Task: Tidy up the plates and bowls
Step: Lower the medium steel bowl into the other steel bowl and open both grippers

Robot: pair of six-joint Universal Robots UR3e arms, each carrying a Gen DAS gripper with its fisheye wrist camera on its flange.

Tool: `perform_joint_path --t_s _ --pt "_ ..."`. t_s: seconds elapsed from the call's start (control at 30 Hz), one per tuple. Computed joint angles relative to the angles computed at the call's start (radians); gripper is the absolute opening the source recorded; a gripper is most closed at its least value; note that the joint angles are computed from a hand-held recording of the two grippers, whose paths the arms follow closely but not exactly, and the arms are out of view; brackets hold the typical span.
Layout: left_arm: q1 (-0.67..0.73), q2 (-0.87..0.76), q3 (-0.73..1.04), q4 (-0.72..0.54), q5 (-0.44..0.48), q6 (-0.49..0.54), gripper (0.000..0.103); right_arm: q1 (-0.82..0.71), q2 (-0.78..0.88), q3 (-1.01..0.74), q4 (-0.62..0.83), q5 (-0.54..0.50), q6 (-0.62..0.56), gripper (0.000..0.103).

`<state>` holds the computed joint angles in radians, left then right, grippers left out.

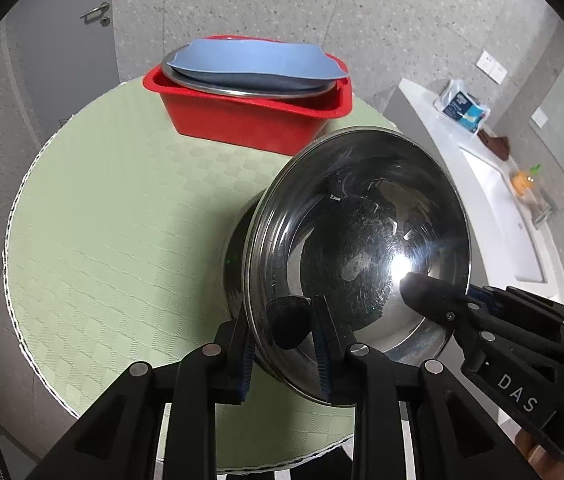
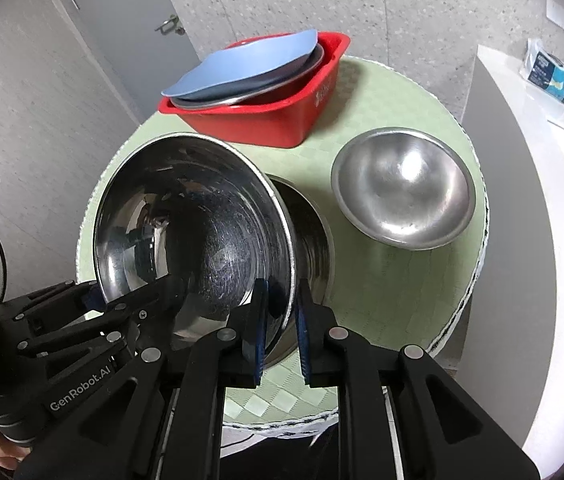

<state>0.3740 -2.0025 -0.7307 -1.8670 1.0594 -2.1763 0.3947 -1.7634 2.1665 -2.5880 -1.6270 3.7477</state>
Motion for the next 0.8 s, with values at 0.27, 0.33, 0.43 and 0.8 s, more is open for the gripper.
perform_joint_path --t_s 0.27,0.33,0.43,0.8 --pt "-0.039 0.021 -0.07 0.09 0.011 -0.032 0.025 0.023 0.033 -0.039 0.03 -0.036 0.02 0.016" --pt "-0.05 0.039 -0.113 0.122 0.012 -0.044 0.025 0.027 0.043 -0.05 0.038 -0.043 0.023 0.016" --pt "-0.046 0.07 -0.169 0.146 0.013 -0.038 0.026 0.032 0.054 -0.067 0.054 -0.049 0.03 0.016" --pt "-0.058 0.065 -0.159 0.137 0.023 -0.044 0.028 0.025 0.098 -0.144 0.131 -0.025 0.034 0.026"
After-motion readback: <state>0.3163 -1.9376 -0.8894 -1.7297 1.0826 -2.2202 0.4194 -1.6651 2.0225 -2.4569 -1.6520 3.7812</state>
